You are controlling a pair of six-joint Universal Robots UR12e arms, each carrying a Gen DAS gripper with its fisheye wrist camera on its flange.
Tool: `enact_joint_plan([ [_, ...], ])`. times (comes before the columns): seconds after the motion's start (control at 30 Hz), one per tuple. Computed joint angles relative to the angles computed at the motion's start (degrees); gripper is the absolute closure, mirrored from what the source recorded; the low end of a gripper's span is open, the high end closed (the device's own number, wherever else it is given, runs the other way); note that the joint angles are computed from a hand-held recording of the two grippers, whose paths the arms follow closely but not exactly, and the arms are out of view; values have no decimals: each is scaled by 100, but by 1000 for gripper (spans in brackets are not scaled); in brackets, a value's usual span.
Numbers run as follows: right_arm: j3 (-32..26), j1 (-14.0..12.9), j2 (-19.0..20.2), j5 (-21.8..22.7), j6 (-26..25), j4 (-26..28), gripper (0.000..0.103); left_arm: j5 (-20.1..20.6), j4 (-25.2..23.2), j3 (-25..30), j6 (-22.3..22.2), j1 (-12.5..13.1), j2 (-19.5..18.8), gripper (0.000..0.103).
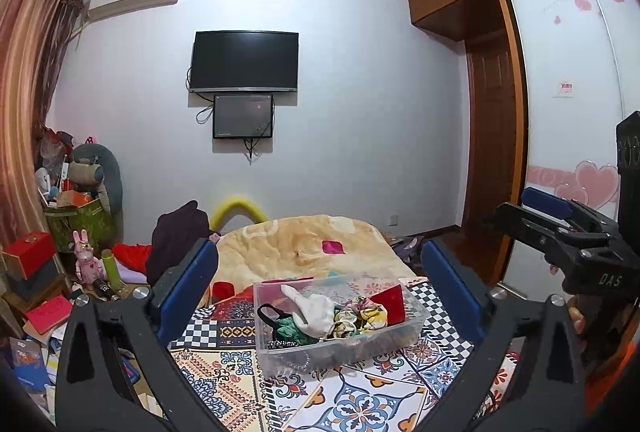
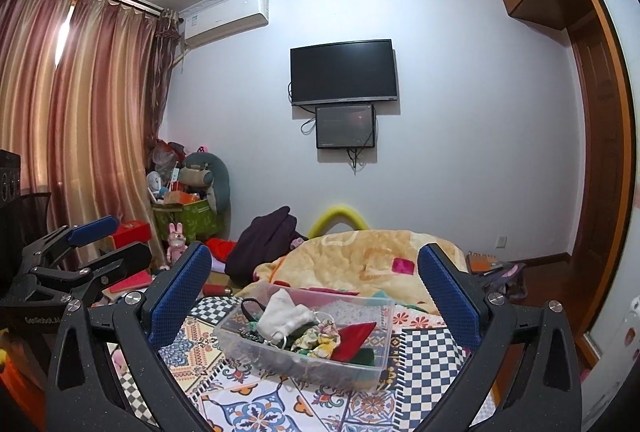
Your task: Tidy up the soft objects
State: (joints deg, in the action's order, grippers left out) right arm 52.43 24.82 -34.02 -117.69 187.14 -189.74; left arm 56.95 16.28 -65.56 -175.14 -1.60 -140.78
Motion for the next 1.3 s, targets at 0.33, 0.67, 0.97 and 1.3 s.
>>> enact_joint_plan([
  [0.33,82,7,-40,-12,8,-49,0,7,-52,8,9,-10,-3,0],
  [0.67,99,10,-50,-13,-16,-61,0,12,-66,5,-4,-10,-1,0],
  [0.97,99,11,-52,-8,-20,-61,0,2,-117,18,-50,-6,-8,0],
  [1.3,98,15,-55,-5,-27,-47,0,3,-148,21,-55,-7,-9,0],
])
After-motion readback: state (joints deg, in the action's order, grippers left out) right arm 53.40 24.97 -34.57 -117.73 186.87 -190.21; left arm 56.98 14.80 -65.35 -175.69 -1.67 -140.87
